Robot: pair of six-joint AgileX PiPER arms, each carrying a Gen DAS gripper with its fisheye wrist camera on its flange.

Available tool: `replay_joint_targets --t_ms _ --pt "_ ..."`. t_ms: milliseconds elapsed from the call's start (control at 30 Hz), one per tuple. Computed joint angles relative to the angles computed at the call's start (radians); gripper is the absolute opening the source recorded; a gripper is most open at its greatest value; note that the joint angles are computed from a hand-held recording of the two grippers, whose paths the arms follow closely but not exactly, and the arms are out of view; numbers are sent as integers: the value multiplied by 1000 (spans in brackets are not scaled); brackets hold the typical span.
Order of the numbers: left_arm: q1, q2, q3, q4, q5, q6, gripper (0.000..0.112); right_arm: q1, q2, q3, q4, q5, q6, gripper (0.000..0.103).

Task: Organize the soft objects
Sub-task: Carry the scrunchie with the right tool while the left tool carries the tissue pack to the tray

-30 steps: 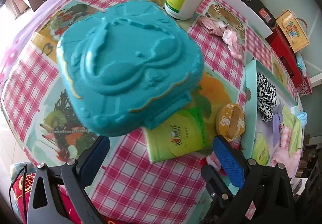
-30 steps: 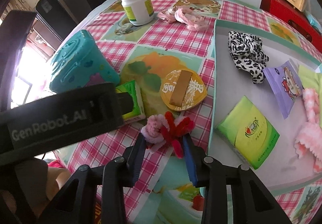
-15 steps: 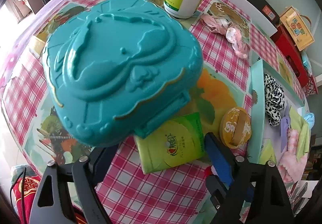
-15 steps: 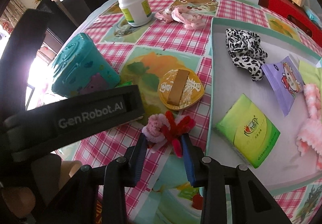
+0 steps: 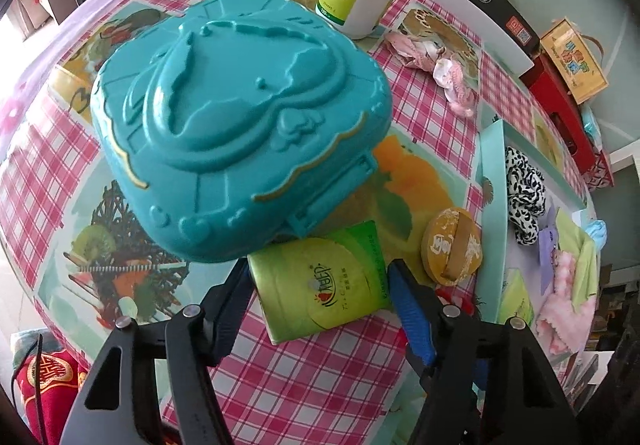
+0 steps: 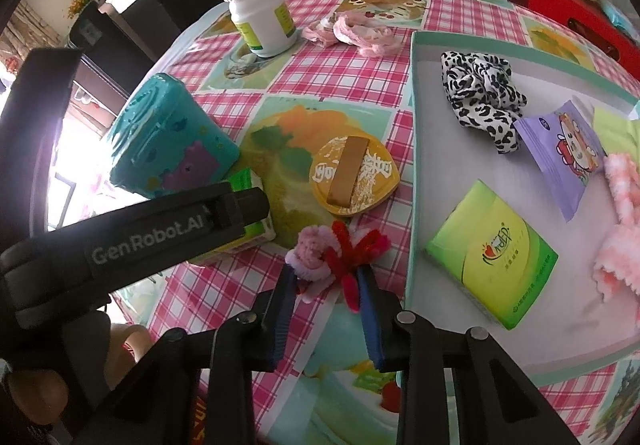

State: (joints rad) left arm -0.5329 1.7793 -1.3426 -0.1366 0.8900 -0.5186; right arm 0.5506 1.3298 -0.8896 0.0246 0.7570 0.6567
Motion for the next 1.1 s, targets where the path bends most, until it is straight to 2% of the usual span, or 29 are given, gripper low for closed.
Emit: replay_joint_targets --t_ms 500,667,833,1100 --pt "40 -118 93 -77 -12 82 70 -29 -71 36 28 -14 -9 30" --pt "34 -204 119 -58 -19 84 70 -11 -145 43 -37 -7 69 30" --pt "29 -287 114 -50 -12 98 70 22 -241 35 -171 26 203 30" --pt "-40 -310 30 -27 23 83 70 28 -315 31 -280 75 315 30"
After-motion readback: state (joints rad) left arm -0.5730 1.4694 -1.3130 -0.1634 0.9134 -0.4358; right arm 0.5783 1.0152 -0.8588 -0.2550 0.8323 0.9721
